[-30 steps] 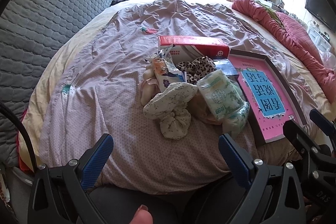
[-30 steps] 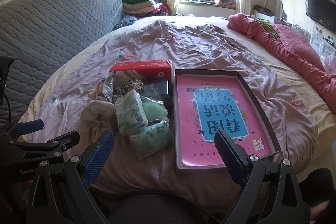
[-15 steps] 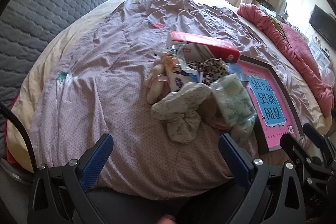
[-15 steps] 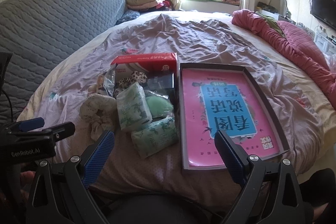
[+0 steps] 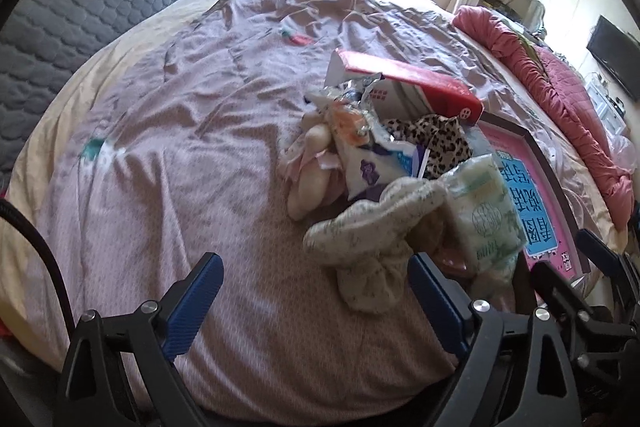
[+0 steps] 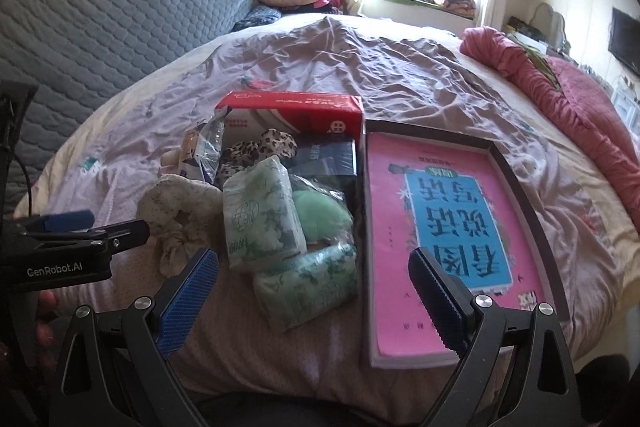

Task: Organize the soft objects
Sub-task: 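Grasp the cream floral scrunchie with the left gripper while the right grasps a green-patterned tissue pack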

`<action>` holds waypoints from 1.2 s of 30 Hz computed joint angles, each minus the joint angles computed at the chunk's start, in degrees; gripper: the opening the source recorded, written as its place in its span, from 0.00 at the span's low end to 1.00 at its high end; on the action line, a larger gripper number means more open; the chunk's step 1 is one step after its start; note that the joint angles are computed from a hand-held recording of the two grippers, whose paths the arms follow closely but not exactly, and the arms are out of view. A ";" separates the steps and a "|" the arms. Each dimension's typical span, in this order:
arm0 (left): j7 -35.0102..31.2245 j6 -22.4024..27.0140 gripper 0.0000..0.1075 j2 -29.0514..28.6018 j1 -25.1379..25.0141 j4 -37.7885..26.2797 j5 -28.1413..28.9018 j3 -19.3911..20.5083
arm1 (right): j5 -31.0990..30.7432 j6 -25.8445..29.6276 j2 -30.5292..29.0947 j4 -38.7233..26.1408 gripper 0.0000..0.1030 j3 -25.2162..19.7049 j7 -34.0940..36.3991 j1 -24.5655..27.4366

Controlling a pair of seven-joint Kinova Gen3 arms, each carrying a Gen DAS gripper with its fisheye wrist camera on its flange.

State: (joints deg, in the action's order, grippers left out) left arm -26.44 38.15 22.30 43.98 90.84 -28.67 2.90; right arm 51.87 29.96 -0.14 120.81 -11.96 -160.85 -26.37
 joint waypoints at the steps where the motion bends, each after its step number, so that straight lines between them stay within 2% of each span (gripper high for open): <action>1: -0.28 -0.23 0.86 0.25 -0.09 -0.10 -0.27 -0.04 | 0.94 -0.09 0.79 -0.38 0.93 -0.02 -0.31 -0.05; 7: -5.27 -3.09 0.75 1.42 -2.62 -0.07 1.96 0.63 | 4.39 1.52 4.67 -2.75 0.93 1.30 0.15 -2.49; 11: -8.85 -5.02 0.64 2.02 -4.11 0.16 4.58 0.86 | 4.73 2.40 7.33 -4.41 0.93 2.47 2.46 -4.20; 14: -12.53 -7.87 0.52 1.88 -6.08 1.23 7.76 1.76 | 5.28 3.60 8.96 -5.34 0.93 3.22 3.81 -5.92; 16: -14.59 -9.56 0.47 1.71 -6.87 1.96 9.63 2.14 | 7.58 4.92 9.95 -5.59 0.93 3.78 2.69 -7.59; 21: -21.47 -13.98 0.24 1.16 -10.33 4.16 16.56 4.46 | 12.36 6.64 11.41 -5.78 0.93 4.61 -0.28 -9.91; 26: -27.41 -16.82 0.14 0.92 -13.06 5.52 22.59 6.48 | 15.31 7.76 12.43 -5.99 0.92 4.73 -2.23 -10.74; 29: -30.83 -19.00 0.09 0.62 -14.72 6.80 26.09 7.75 | 15.44 7.17 12.65 -5.95 0.84 4.71 -2.31 -10.32; 31: -32.78 -20.30 0.07 0.43 -15.48 7.47 27.90 8.34 | 13.81 5.83 12.74 -6.09 0.62 4.66 -0.39 -9.48; 32: -33.34 -21.07 0.07 0.17 -15.44 7.94 28.61 8.30 | 12.72 5.25 12.77 -6.22 0.57 4.71 0.67 -9.11; 33: -34.00 -21.18 0.07 0.13 -15.31 7.96 29.01 8.20 | 12.06 4.70 12.72 -6.21 0.53 4.88 1.23 -8.92; 36: -34.24 -20.91 0.06 -0.25 -13.02 7.82 28.50 6.08 | 13.40 2.26 11.39 -4.79 0.52 5.77 -1.24 -8.79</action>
